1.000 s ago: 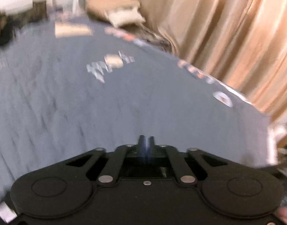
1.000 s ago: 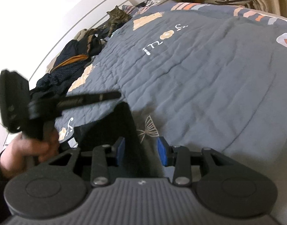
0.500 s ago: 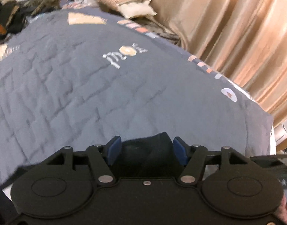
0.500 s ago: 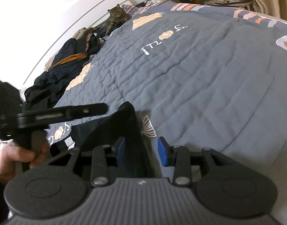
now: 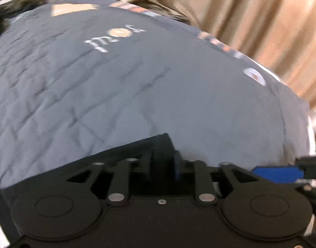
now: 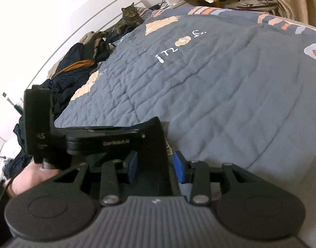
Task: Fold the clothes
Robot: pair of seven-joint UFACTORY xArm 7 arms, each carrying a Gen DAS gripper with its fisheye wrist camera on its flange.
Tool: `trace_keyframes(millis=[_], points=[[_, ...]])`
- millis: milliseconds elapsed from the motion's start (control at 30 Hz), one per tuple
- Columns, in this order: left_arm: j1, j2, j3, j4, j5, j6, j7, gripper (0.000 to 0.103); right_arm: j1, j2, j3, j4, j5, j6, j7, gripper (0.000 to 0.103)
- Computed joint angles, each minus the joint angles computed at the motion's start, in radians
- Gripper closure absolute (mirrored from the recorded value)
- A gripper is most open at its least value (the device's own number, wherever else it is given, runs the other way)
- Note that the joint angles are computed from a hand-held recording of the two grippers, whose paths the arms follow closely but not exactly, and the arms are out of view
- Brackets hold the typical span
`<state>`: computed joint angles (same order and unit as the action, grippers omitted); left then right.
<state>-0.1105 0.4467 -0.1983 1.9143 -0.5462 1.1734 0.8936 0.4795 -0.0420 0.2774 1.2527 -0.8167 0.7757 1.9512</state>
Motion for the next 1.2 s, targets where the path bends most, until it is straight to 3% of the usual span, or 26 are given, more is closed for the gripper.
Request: trace_keyframes(millis=[167,267,367,500,633,833,900,1000,1067,1133,1200], points=[[0.125,-0.128,0.031,-0.093,-0.15,-0.013,0.06,0.047,0.005,0.009,-0.001,0.015,0.003,0.007,-0.036,0.066],[0.23,-0.265,0.104,-0.233,-0.339,-0.096,0.016,0.024,0.007,0.005,0.001,0.01,-0.04,0.004,0.011,0.066],[0.303,-0.365,0.193,-0.351,-0.446,-0.136,0.014,0.022,0.01,0.016,0.0,0.024,-0.034,0.002,-0.001,0.066],[0.358,-0.447,0.297,-0.467,-0.408,-0.162,-0.047,0.022,0.032,0.055,0.0,0.074,-0.042,0.004,-0.083,0.066],[0.388,-0.456,0.344,-0.509,-0.304,-0.227,-0.073,0.022,0.065,0.094,-0.012,0.119,-0.021,0.054,-0.137,0.065],[0.433,-0.324,0.329,-0.37,-0.179,-0.222,-0.054,0.022,0.102,0.129,-0.039,0.166,0.014,0.158,-0.111,0.065],[0.446,-0.275,0.311,-0.304,-0.136,-0.158,-0.05,0.022,0.111,0.15,-0.046,0.191,0.007,0.164,-0.105,0.065],[0.488,-0.172,0.285,-0.163,-0.132,0.022,-0.135,0.028,0.13,0.19,-0.06,0.238,-0.01,0.159,-0.109,0.065],[0.5,-0.102,0.271,-0.074,-0.088,0.085,-0.231,0.041,0.143,0.215,-0.073,0.265,-0.013,0.147,-0.116,0.065],[0.523,-0.069,0.247,-0.045,-0.09,0.114,-0.274,0.047,0.154,0.237,-0.086,0.289,-0.011,0.138,-0.123,0.065],[0.546,-0.082,0.222,-0.08,-0.13,0.092,-0.247,0.076,0.165,0.252,-0.099,0.305,-0.005,0.135,-0.131,0.065]])
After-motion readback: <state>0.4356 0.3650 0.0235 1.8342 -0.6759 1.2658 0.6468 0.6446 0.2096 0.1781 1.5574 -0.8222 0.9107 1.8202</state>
